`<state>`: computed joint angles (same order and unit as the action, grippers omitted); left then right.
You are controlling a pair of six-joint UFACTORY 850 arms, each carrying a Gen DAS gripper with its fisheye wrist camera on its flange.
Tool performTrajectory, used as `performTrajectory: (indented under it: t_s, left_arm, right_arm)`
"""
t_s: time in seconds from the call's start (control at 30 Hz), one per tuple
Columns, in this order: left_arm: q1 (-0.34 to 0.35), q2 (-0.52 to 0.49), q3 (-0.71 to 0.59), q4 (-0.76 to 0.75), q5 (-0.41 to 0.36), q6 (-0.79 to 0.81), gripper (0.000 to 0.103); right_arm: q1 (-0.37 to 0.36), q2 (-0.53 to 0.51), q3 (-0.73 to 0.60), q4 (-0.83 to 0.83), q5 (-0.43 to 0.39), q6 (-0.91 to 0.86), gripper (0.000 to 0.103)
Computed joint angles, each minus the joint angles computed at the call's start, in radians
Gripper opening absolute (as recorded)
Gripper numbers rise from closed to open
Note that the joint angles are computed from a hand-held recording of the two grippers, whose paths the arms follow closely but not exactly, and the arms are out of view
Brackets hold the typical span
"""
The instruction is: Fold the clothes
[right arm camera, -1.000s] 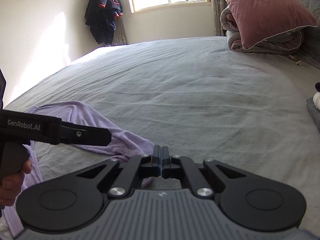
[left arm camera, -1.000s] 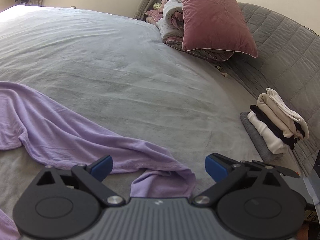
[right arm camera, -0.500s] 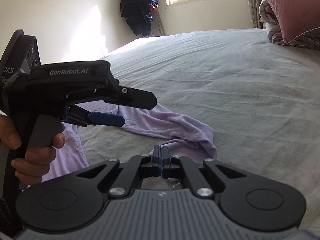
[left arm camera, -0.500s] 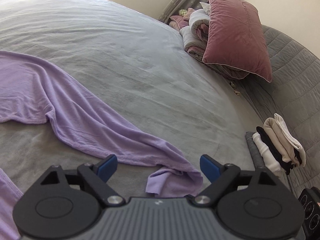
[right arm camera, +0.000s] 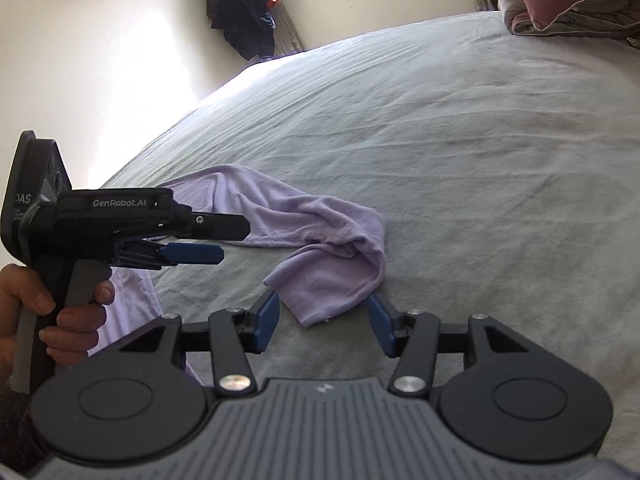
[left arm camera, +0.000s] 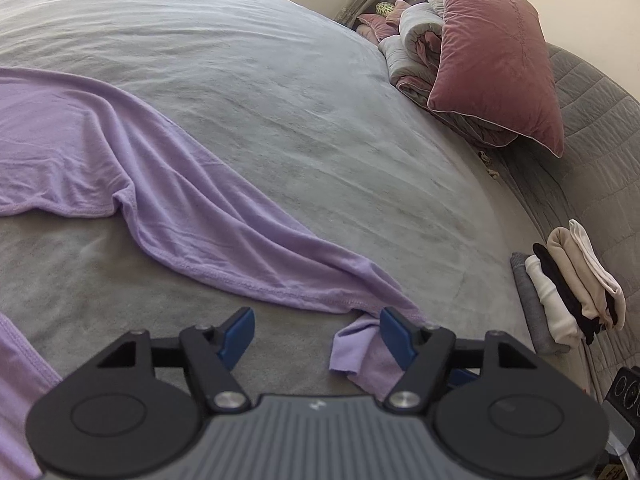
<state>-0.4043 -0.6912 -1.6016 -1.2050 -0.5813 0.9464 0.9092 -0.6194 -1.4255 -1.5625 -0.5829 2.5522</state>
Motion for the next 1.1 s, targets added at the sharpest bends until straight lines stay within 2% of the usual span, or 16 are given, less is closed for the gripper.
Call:
performTrajectory:
  t_s: [0.1,0.17,0.2,0.23,0.33,0.43,0.53,0.6,0.63,0.7,0.77,0.8,0.9,0.97,1.0,1.1]
  left_arm:
    - [-0.003,-0.015,-0.017,-0.034,-0.06,0.001,0.062]
    - [-0.006,-0.029,-0.033,-0.041,-0.1,-0.022,0.062]
    - [-0.009,-0.037,-0.043,-0.04,-0.119,-0.038,0.063]
    - [-0.012,-0.045,-0.055,-0.034,-0.139,-0.058,0.065]
    - [-0.018,-0.062,-0.082,-0.042,-0.187,-0.102,0.068]
    - [-0.018,-0.071,-0.094,-0.098,-0.247,-0.091,0.068]
    - [-0.019,-0.068,-0.086,-0.133,-0.269,-0.069,0.069]
    - [-0.023,-0.061,-0.074,-0.133,-0.254,-0.058,0.063]
    - [-0.024,-0.056,-0.065,-0.131,-0.238,-0.056,0.057]
    - [-0.024,-0.046,-0.047,-0.121,-0.198,-0.059,0.022]
    - [-0.015,-0.037,-0.023,-0.121,-0.153,-0.063,0.008]
    - [-0.008,-0.034,-0.012,-0.121,-0.133,-0.067,0.007]
    - [0.013,-0.027,0.016,-0.12,-0.081,-0.084,0.006]
    - [0.03,-0.027,0.03,-0.095,-0.05,-0.112,0.005]
    - [0.035,-0.026,0.035,-0.083,-0.036,-0.122,0.004]
    - [0.06,-0.023,0.055,-0.117,-0.034,-0.103,0.004]
  right_arm:
    - [-0.002,-0.028,-0.025,0.045,-0.043,0.013,0.054]
    - [-0.008,-0.048,-0.049,0.057,-0.04,0.003,0.036]
    - [-0.01,-0.056,-0.061,0.068,-0.047,-0.003,0.01]
    - [-0.011,-0.063,-0.073,0.079,-0.057,-0.009,0.003]
    - [-0.003,-0.069,-0.091,0.066,-0.123,-0.006,0.003]
    - [0.011,-0.044,-0.069,-0.035,-0.156,0.02,0.003]
    - [0.015,-0.025,-0.046,-0.121,-0.125,0.047,0.003]
    - [0.011,-0.032,-0.051,-0.186,-0.082,0.072,0.003]
    - [0.01,-0.037,-0.056,-0.207,-0.063,0.079,0.003]
    - [0.007,-0.053,-0.077,-0.236,-0.006,0.063,0.003]
    - [0.008,-0.069,-0.104,-0.184,0.025,-0.027,0.006]
    - [0.008,-0.073,-0.11,-0.162,0.035,-0.058,0.014]
    - [0.001,-0.074,-0.106,-0.105,0.056,-0.092,0.018]
    - [-0.002,-0.069,-0.094,-0.092,0.056,-0.077,0.035]
    - [-0.003,-0.068,-0.088,-0.086,0.047,-0.064,0.052]
    - [-0.006,-0.068,-0.08,-0.053,0.027,-0.049,0.055]
